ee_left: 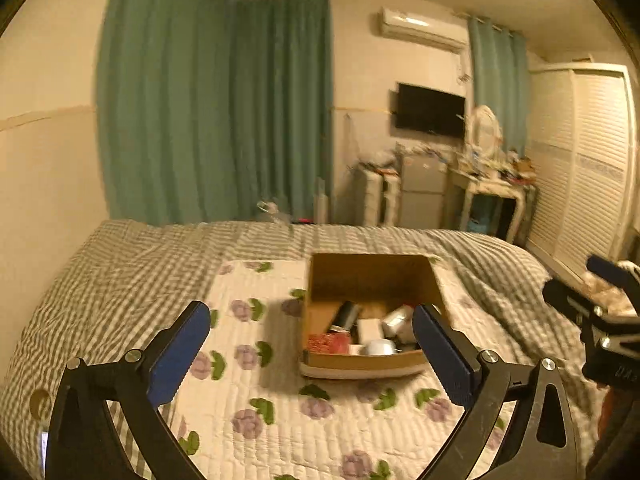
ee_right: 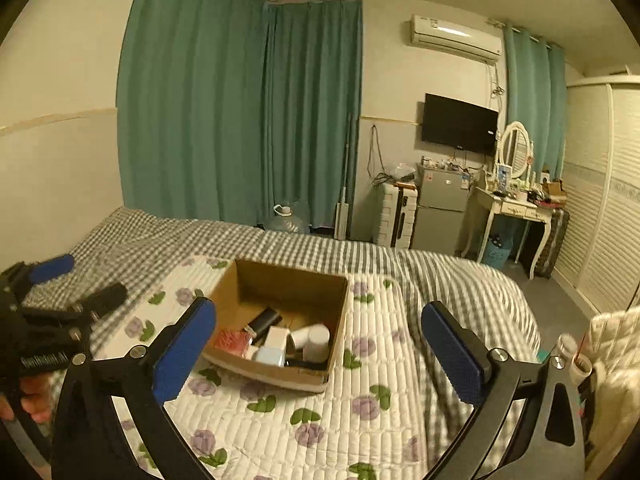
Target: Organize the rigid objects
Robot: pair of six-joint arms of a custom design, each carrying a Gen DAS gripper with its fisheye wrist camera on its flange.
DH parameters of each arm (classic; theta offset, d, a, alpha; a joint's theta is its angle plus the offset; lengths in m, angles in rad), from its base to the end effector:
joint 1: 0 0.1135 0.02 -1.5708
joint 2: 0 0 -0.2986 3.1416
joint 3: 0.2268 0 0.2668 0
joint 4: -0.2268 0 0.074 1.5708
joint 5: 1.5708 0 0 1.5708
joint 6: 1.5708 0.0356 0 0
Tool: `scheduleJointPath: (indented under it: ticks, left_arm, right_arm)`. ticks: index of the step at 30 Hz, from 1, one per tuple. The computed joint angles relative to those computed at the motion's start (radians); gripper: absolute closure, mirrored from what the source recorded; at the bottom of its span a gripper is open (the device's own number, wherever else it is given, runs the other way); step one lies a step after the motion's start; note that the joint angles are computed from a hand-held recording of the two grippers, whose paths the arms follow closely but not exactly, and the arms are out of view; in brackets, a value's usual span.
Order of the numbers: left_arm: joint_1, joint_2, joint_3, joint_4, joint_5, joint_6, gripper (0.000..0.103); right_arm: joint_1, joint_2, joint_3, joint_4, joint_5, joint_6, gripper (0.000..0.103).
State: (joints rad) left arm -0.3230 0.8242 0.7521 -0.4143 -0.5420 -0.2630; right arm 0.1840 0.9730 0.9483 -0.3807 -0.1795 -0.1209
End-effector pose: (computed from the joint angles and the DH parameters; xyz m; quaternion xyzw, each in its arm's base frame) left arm 0.1701 -0.0376 0.3249 -0.1133 0.8291 0.0759 0.5422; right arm 0.2087 0.0453 0.3709 -0.1750 0.8145 0.0921 0.5454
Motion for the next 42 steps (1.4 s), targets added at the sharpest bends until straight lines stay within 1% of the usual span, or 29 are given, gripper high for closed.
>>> scheduleJointPath:
  ticks: [1, 3, 5, 8, 11, 15, 18, 26, 36, 42]
  left_arm:
    - [-0.006, -0.006, -0.03, 0.018, -0.014, -0.011, 0.0]
    - [0.001, -0.012, -0.091, 0.038, 0.006, -0.049, 0.0]
    - [-0.003, -0.002, -0.123, 0.065, -0.002, -0.067, 0.0]
    - [-0.023, 0.015, -0.158, 0.11, -0.051, -0.047, 0.0]
    - [-0.011, -0.009, -0.181, 0.142, -0.044, -0.031, 0.0]
    - [0.032, -0.025, -0.182, 0.136, 0.004, -0.032, 0.0]
    - [0.032, -0.023, -0.178, 0.123, -0.001, -0.036, 0.0]
    - [0.03, -0.018, -0.169, 0.109, 0.039, -0.048, 0.0]
    - [-0.007, -0.013, -0.163, 0.106, 0.0, -0.036, 0.0]
    - [-0.004, -0.011, -0.162, 0.103, 0.015, -0.029, 0.0]
  right_arm:
    - [0.011, -0.004, -0.053, 0.045, 0.016, 0.008, 0.0]
    - [0.03, 0.01, -0.11, 0.098, 0.043, 0.004, 0.0]
    - [0.046, 0.023, -0.165, 0.16, 0.056, 0.014, 0.0]
    - [0.049, 0.056, -0.201, 0.214, 0.041, 0.024, 0.0]
    - [0.062, 0.062, -0.227, 0.246, 0.059, 0.026, 0.0]
    - [0.057, 0.089, -0.216, 0.235, 0.05, 0.051, 0.0]
    - [0.053, 0.091, -0.211, 0.221, 0.054, 0.064, 0.0]
    - [0.045, 0.095, -0.199, 0.194, 0.062, 0.075, 0.0]
    - [0.051, 0.08, -0.202, 0.183, 0.064, 0.071, 0.0]
    - [0.05, 0.068, -0.208, 0.187, 0.067, 0.067, 0.0]
